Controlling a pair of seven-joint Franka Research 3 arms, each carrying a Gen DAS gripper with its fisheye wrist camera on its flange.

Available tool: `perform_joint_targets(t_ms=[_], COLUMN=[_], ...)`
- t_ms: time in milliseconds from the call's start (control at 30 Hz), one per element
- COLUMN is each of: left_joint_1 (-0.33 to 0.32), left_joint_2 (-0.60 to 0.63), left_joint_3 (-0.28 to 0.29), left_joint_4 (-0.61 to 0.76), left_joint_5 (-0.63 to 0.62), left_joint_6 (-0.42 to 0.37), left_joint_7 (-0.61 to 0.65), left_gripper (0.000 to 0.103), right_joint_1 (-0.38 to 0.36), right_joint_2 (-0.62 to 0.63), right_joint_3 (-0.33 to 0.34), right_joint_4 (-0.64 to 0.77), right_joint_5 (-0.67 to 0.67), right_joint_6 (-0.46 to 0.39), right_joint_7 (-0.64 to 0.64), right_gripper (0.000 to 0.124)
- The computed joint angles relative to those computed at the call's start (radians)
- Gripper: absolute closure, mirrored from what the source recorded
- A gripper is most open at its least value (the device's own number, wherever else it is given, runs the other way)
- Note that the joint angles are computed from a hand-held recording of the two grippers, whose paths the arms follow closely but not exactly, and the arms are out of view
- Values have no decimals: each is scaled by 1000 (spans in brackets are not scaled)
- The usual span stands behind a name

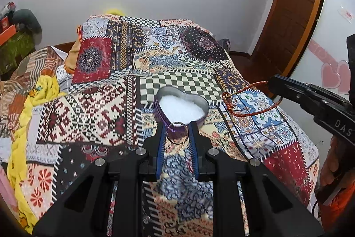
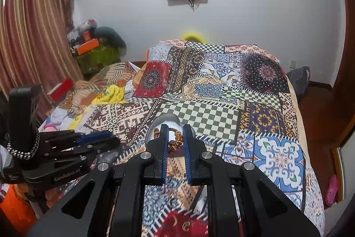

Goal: Organize jewelry
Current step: 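Carry the silver ring with the left tool into the tin while the right tool lowers the gold bracelet in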

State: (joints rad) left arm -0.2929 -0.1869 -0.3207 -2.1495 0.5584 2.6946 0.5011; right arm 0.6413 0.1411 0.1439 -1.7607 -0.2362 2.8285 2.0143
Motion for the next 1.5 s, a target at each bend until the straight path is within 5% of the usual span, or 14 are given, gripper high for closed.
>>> perform_joint_targets(t_ms=[233,567,900,1200,1500], left_joint_1=[13,5,-1,-13,-23], left_joint_2=[57,153,217,267,278], left_joint_3=[13,42,65,69,74], left_joint_4=[53,128,152,199,218], left_joint_5=[36,37,-131,-190,-168], left_joint_6=[7,10,58,23,-9], left_joint_7=[18,67,231,327,324], left_gripper=[83,83,83,83,83], right_joint_1=[8,-31,-27,-8,9], right_joint_2=[99,245,346,373,368], right_joint_3=[-14,30,26,2,-15], right_joint_4=[116,295,442,492,482], right_joint_5=[32,278,385,373,335], right_joint_6=[-38,-141,-315,-424,-417], right_joint_7=[-54,-290,-421,-463,-463], right_gripper=[113,113,113,113,112])
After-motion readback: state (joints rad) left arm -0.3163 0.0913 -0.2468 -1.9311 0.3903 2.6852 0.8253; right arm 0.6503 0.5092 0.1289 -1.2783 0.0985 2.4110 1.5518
